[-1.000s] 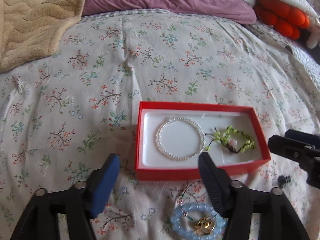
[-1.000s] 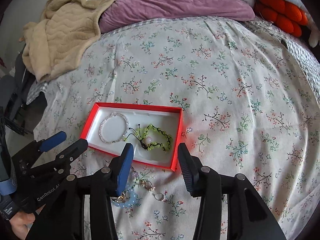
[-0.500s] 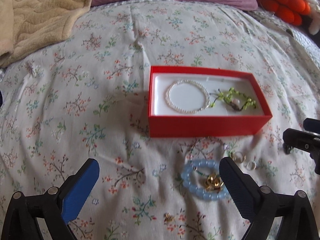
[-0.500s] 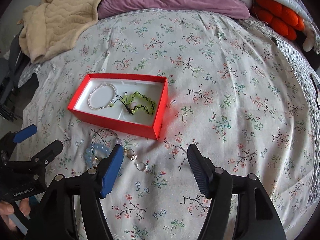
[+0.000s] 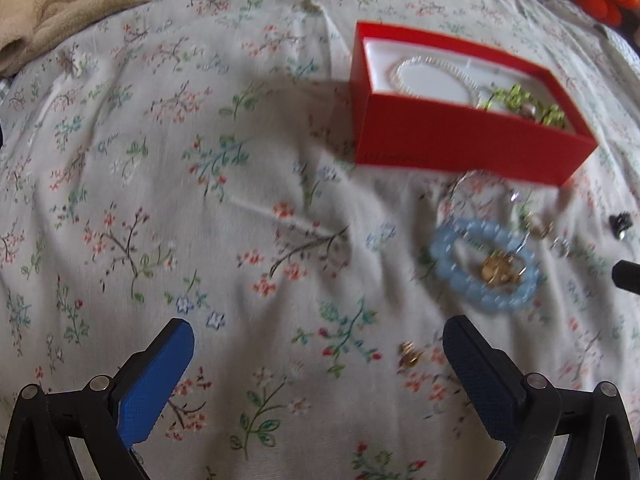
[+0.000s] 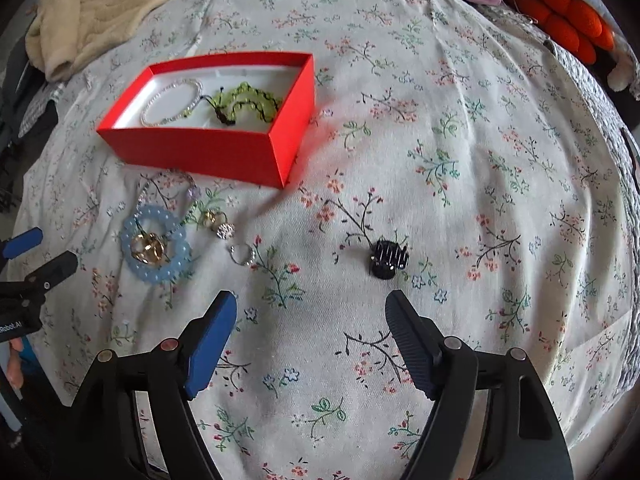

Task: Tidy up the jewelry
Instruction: 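Withdraw both open tools from the box toward the remaining jewelry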

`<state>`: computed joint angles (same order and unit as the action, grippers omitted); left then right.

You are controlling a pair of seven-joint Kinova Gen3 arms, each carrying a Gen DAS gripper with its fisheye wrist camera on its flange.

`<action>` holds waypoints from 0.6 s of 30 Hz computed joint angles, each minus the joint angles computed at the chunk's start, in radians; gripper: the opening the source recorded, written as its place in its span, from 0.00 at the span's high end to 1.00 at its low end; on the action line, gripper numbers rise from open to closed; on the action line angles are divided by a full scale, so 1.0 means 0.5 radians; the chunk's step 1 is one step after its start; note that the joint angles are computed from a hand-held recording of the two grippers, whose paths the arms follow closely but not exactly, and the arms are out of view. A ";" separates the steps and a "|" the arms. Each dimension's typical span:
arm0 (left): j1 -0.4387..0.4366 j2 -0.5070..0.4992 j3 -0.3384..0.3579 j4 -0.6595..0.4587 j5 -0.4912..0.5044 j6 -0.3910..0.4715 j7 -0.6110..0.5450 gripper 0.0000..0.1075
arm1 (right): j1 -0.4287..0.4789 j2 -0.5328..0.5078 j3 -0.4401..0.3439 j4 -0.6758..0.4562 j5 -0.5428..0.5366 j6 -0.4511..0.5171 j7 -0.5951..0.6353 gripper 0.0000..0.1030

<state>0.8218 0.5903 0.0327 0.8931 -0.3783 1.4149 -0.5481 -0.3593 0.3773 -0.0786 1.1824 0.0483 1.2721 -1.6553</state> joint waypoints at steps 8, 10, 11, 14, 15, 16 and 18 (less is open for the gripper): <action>0.048 -0.078 0.015 0.324 -0.070 -0.173 0.054 0.05 | -0.041 -0.034 0.001 0.242 0.124 -0.177 0.022 0.17; 0.096 -0.094 0.013 0.382 -0.151 -0.217 0.069 0.05 | -0.038 -0.053 -0.009 0.290 0.130 -0.236 0.056 0.14; 0.124 -0.100 0.008 0.413 -0.199 -0.241 0.086 0.05 | -0.031 -0.065 -0.013 0.325 0.125 -0.274 0.070 0.11; 0.226 -0.084 -0.017 0.467 -0.358 -0.255 0.176 0.05 | -0.035 -0.103 -0.014 0.432 0.134 -0.393 0.064 0.03; 0.250 -0.077 -0.021 0.471 -0.395 -0.250 0.206 0.05 | -0.047 -0.113 -0.010 0.466 0.157 -0.434 0.046 0.02; 0.255 -0.078 -0.019 0.476 -0.405 -0.250 0.232 0.05 | -0.053 -0.123 -0.007 0.497 0.171 -0.469 0.030 0.00; 0.238 -0.089 -0.010 0.491 -0.392 -0.254 0.284 0.04 | -0.053 -0.159 -0.007 0.580 0.182 -0.554 0.006 0.00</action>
